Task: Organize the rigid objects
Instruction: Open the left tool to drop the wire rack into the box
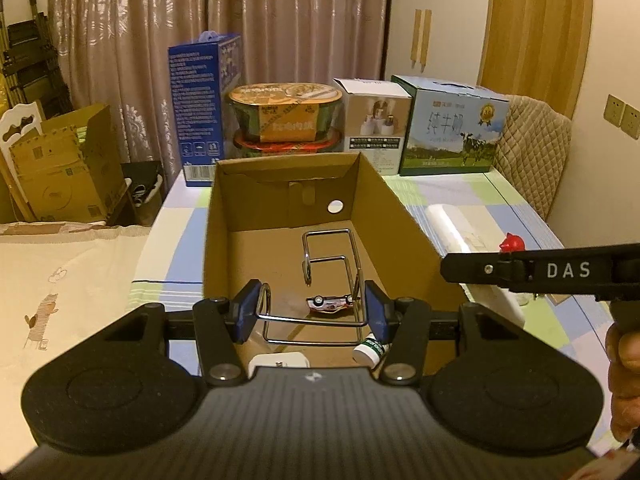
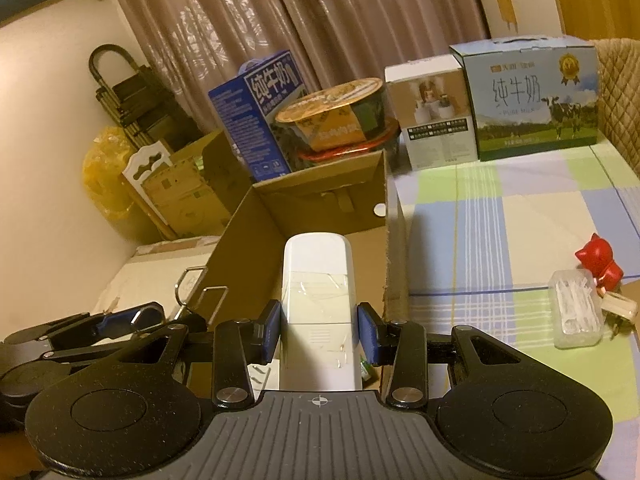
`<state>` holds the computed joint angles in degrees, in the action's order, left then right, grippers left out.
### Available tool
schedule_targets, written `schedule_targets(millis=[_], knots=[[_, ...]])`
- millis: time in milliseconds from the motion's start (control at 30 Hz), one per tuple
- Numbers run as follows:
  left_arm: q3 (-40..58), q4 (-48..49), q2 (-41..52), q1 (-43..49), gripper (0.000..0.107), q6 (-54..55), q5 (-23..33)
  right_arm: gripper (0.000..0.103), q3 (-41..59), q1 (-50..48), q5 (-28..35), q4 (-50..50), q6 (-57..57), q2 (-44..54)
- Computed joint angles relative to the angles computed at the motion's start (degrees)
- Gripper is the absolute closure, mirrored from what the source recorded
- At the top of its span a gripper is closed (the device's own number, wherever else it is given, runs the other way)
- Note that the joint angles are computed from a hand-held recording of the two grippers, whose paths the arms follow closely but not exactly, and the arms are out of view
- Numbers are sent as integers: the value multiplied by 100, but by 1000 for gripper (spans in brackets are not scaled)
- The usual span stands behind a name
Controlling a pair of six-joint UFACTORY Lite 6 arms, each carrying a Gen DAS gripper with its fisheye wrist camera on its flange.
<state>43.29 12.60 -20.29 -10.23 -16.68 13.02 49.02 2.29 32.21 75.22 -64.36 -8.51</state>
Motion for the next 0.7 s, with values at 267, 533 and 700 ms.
schedule_targets(millis=[267, 533, 700], knots=[[41, 130, 424, -42, 58, -166, -225, 65, 146, -27, -40, 207, -185, 327], [21, 100, 577, -45, 58, -127, -310, 65, 145, -43, -48, 350, -306, 451], [65, 32, 703, -44, 58, -113, -362, 66, 155, -53, -50, 365, -306, 483]])
